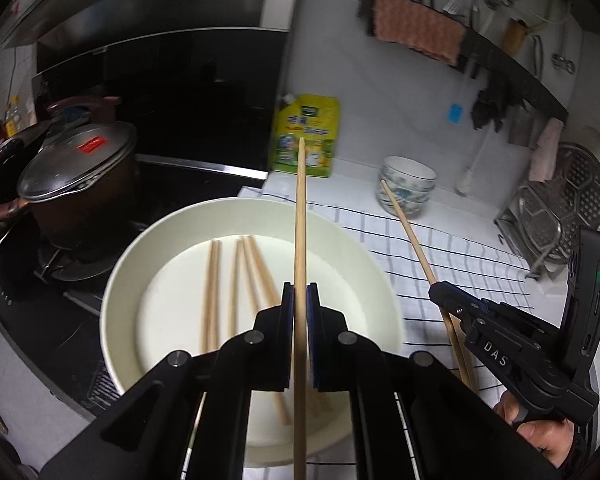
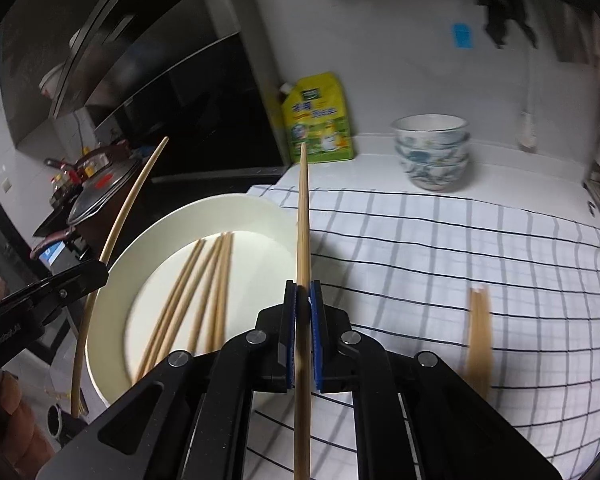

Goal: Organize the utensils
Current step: 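Lift both held chopsticks and carry them over the basin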

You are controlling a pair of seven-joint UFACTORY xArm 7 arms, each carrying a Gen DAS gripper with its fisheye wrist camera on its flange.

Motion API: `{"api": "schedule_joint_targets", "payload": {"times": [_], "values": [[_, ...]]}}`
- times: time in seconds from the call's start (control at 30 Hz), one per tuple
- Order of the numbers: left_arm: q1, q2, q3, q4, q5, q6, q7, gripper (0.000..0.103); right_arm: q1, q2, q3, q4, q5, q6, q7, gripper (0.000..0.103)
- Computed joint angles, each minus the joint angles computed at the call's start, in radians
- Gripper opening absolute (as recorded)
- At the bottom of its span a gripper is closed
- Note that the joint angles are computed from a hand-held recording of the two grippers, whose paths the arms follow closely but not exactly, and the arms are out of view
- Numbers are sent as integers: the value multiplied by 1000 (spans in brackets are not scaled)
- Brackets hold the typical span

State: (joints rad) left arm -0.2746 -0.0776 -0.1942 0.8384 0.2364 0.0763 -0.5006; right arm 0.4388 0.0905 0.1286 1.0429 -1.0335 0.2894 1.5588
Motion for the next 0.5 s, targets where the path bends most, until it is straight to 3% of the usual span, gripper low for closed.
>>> {"api": "schedule_joint_targets", "payload": {"times": [0.23, 0.5], "values": [[-28, 26, 80, -20, -269, -13, 252, 7, 67, 171, -12, 195, 135, 10, -177, 7], [0, 64, 76, -10, -356, -21, 350, 7, 138, 289, -51, 330, 278, 20, -328, 7]]}}
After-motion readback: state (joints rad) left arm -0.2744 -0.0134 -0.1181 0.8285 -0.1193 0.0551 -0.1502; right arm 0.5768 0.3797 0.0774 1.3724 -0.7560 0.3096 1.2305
